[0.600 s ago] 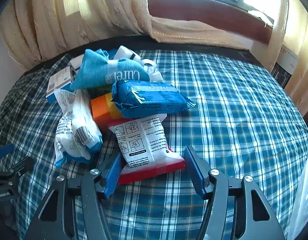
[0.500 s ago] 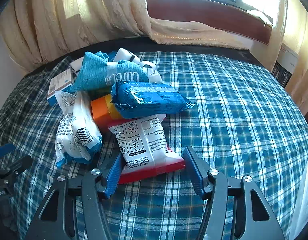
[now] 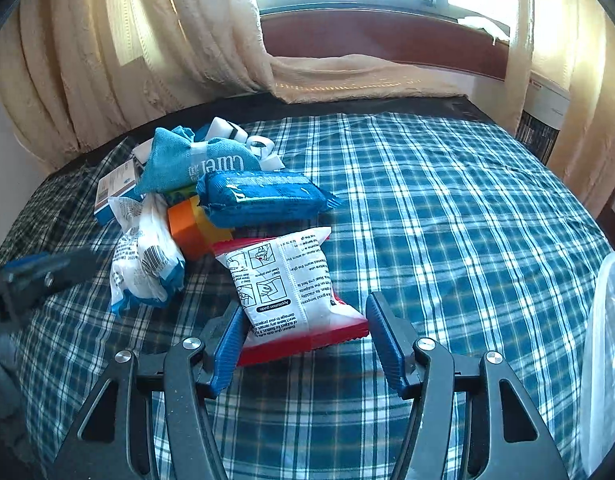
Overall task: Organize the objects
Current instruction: 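Grasp the white wrapped package with the left gripper while the right grips the red-white packet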
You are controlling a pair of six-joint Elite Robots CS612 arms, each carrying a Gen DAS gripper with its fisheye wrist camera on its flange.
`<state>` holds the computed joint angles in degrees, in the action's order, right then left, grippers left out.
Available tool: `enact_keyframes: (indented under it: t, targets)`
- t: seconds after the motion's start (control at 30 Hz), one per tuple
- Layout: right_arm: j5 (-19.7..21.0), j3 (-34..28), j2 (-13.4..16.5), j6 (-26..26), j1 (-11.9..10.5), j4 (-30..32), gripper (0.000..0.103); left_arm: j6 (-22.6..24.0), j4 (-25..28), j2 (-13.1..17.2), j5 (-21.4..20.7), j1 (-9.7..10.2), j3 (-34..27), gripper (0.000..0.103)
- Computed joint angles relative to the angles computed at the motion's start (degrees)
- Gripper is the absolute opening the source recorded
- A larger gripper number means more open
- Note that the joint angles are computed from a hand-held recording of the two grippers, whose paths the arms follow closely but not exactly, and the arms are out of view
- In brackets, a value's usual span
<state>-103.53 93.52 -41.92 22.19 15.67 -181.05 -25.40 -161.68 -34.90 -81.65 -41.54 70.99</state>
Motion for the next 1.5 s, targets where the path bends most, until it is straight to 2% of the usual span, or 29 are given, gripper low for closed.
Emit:
enact_keyframes:
  t: [0.23,0.43,0.77,0.97,1.07,1.13,1.17,1.23,1.33,1.4,1.5]
  targets:
    - [1.83,1.5,-0.17,0.72,-0.58,-3.01,0.06,-3.11,2.53,1.96,-0.42,-0.54,-3.84,0.103]
    - [2.8,1.83,-0.21,1.64,-0.87,-3.91,0.06,-3.49,5.52,3.47,2.41,-1.09,-6.32,0.103]
    - [3.58,2.01,-0.23,2.09,-1.0,-4.5,0.06,-0.89,3.28,2.7,6.72,-1.0,-3.81,0.103]
    - [3.54,1.94,-0.16,1.96,-0.93,-4.22,0.06,-0.71,4.26,2.87,6.39,-0.77,-4.43,0.102]
    - [3.55,1.92,-0.15,2.04,-0.92,-4.25,0.06,-0.96,5.87,3.61,5.16,-0.61,-5.96,0.098]
    - [3.6,1.94,-0.16,2.0,-0.95,-4.29,0.06,-1.16,8.0,4.21,4.16,-0.47,-7.17,0.088]
    - [3.62,1.9,-0.11,1.99,-0.96,-4.26,0.06,-1.42,9.31,4.47,3.76,-0.4,-7.74,0.079]
    - [3.67,1.87,-0.1,1.98,-0.96,-4.22,0.06,-1.07,9.23,4.57,5.5,-0.63,-7.68,0.074]
    - [3.8,1.78,-0.02,1.99,-0.94,-4.09,0.06,-0.8,8.65,4.31,5.82,-0.6,-7.1,0.065]
    - [3.74,1.83,-0.02,2.03,-0.9,-4.25,0.06,-0.57,8.21,3.95,5.98,-0.56,-6.4,0.051]
    - [3.94,1.89,0.03,2.04,-0.95,-4.64,0.06,-0.22,7.13,3.15,5.86,-0.51,-4.65,0.051]
